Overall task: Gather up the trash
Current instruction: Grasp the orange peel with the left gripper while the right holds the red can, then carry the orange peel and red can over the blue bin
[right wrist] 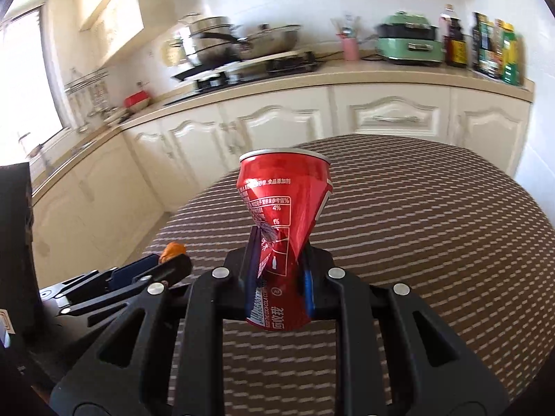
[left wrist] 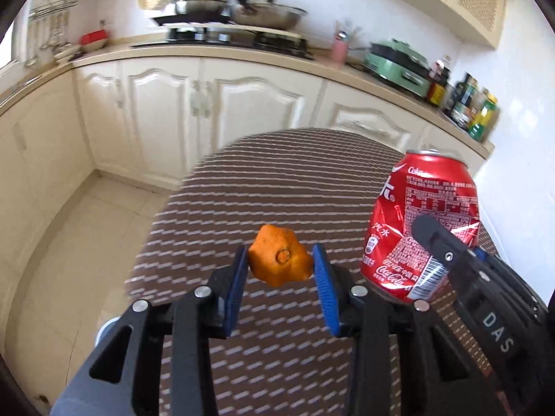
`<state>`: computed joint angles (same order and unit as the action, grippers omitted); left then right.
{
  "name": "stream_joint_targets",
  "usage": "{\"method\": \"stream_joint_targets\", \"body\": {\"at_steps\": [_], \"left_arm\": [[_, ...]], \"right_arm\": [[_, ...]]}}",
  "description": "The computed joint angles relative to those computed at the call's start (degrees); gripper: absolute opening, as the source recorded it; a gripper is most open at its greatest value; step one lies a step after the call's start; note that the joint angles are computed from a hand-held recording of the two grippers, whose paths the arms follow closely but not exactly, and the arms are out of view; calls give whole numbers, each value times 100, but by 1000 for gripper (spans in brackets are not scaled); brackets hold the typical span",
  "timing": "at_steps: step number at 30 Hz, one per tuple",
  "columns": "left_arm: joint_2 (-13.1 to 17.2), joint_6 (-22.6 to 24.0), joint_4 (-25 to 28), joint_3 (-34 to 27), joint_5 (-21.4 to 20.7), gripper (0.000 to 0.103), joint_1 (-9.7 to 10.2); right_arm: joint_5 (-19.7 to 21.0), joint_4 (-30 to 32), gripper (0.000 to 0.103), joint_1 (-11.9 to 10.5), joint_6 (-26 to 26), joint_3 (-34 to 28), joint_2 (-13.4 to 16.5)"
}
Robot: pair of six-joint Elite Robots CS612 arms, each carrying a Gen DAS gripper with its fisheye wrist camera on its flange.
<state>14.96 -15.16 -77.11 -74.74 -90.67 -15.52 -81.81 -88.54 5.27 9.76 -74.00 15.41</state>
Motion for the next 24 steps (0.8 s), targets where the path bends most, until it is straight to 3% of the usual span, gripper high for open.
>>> {"method": "stream_joint_targets", "body": {"at_steps": [10, 24], "left_arm": [[393, -571, 655, -942, 183, 37, 633], [1059, -1365, 1800, -1614, 211, 37, 1510]], "right_arm": [[540, -43, 21, 680, -634, 185, -62], [734, 372, 21, 1495, -1408, 922, -21]]}}
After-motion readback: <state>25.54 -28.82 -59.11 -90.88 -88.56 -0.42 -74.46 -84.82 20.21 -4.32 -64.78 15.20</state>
